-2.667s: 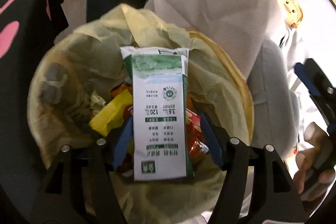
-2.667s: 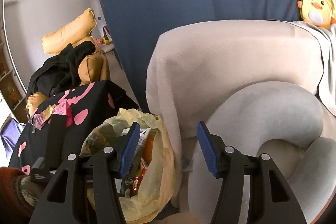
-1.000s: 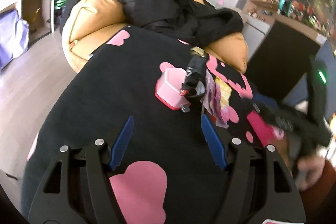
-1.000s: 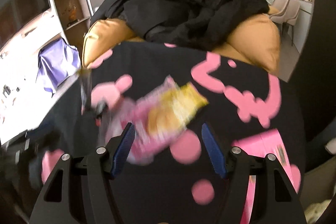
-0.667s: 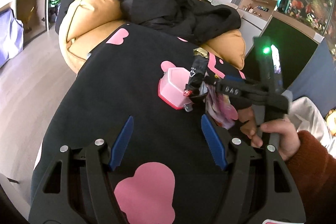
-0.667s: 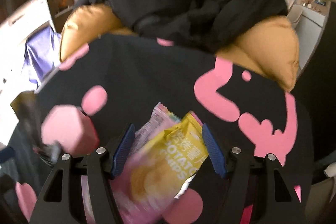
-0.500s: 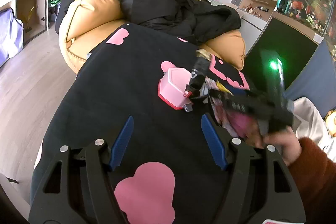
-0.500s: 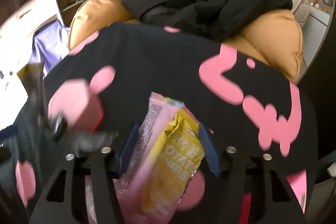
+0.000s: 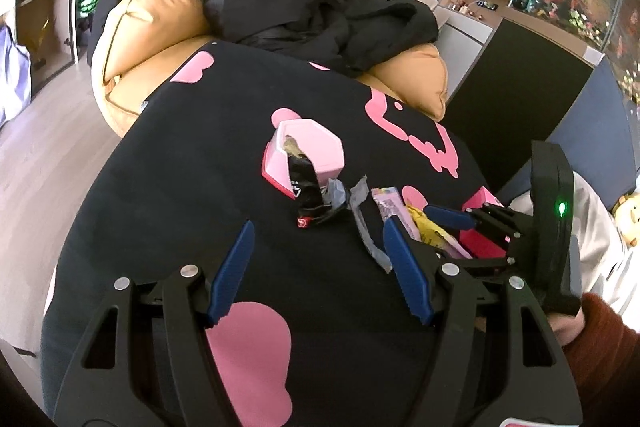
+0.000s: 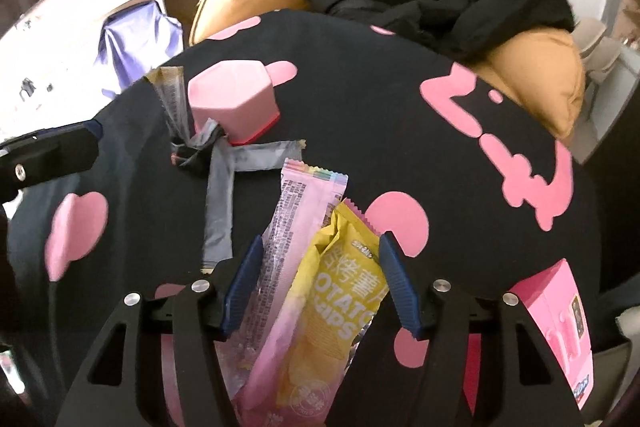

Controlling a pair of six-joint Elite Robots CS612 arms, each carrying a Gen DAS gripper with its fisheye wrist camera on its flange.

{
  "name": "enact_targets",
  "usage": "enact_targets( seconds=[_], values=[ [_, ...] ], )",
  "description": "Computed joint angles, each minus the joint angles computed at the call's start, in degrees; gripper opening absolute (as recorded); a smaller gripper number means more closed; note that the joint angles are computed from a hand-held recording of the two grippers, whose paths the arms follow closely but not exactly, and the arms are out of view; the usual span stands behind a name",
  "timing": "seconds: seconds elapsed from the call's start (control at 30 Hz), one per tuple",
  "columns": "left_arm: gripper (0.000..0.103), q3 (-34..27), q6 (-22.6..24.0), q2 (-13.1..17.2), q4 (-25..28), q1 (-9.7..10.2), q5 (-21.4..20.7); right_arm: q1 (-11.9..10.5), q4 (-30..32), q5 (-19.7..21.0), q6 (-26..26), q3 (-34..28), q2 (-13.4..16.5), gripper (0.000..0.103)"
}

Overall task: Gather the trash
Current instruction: 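Grasp the black wrapper with the left tool while the right tool grasps the yellow chips packet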

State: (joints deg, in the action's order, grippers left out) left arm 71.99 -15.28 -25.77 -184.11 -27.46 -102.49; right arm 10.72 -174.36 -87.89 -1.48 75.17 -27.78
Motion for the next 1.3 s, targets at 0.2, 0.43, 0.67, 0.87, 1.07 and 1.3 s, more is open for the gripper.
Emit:
enact_targets(
  seconds=[0.2,0.43,0.67,0.87,1.07,1.3],
  values=[
    [0.064,-3.4,-0.6,1.3,3.0,-0.21,1.7,-1.9,-7.3,7.0,4.6,6.0,-3.5,0.057],
    [0.031,-8.9,-4.4,4.0,10.7,-0.54,3.2,-2.2,-7.5,10.7,0.4,13.7,-6.8,0.057],
    [0.019,-5.5,-1.6,2.5,8.4,-0.51,3.1,-4.3,-9.8,13.3,6.1,14.4,-5.3,0.057],
    [0.019,-1.5,0.4,0.5,7.3,-0.07,-0.6,-4.5,-12.5,14.6,9.9,11.1,-3.7,0.057],
    [0.019,2.1,3.1,-1.1,6.8,-0.02,-3.5,-4.0,-11.6,14.1,11.0,7.6,-2.2,0.057],
    [0.020,3.9,5.0,-1.8,5.7,-0.53,-2.7,-4.1,-7.1,14.7,8.8,5.5,-1.5,0.057]
  ],
)
